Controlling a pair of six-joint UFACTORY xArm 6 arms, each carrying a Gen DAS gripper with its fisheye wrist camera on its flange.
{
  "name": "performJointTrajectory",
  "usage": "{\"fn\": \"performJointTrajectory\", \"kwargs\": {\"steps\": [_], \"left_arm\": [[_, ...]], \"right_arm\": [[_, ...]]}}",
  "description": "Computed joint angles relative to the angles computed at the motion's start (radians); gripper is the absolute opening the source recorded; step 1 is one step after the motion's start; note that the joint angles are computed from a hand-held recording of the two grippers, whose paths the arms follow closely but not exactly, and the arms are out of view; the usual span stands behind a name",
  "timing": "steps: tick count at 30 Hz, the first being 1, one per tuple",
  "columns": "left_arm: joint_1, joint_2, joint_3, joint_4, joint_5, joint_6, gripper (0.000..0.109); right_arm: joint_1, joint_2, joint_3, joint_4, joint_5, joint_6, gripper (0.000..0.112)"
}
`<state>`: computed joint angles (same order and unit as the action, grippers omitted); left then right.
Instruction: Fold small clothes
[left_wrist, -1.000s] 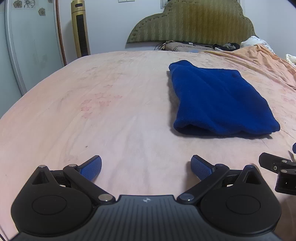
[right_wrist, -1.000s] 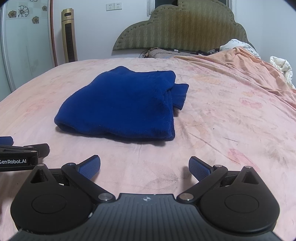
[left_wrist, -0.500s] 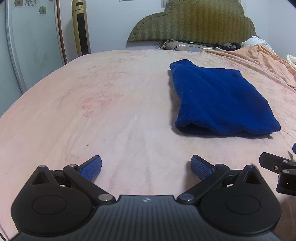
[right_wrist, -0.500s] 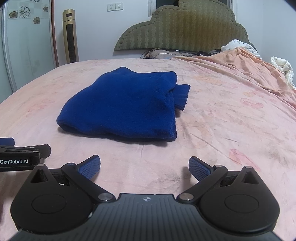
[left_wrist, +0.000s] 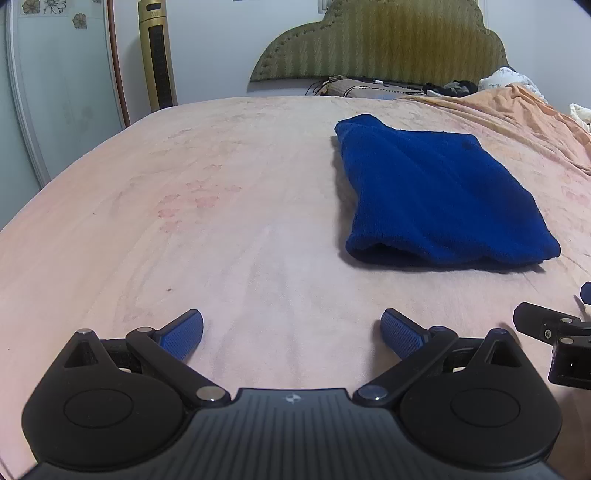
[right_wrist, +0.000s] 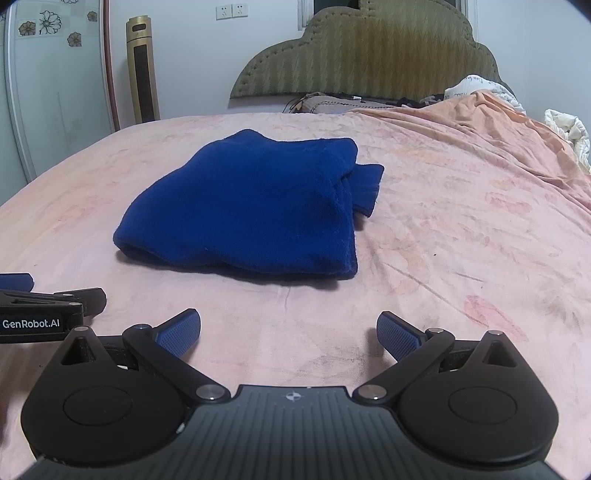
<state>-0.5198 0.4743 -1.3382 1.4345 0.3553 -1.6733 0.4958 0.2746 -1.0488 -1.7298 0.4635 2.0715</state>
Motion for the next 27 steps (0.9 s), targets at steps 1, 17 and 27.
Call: {"fn": "performJointTrajectory", "kwargs": {"steps": [1, 17, 27], "left_arm": [[-0.001, -0.001, 0.001, -0.001, 0.001, 0.001, 0.103], [0.002, -0.004, 0.002, -0.001, -0.003, 0.000, 0.103], [-0.002, -0.004, 0.000, 0.024, 0.015, -0.009, 0.103]], "right_arm": [[0.000, 0.000, 0.000, 0.000, -0.001, 0.000, 0.103], [0.001, -0.004, -0.001, -0.010, -0.010, -0.003, 0.103], [-0.006, 0.007, -0.011, -0.010, -0.024, -0.005, 0.103]]}}
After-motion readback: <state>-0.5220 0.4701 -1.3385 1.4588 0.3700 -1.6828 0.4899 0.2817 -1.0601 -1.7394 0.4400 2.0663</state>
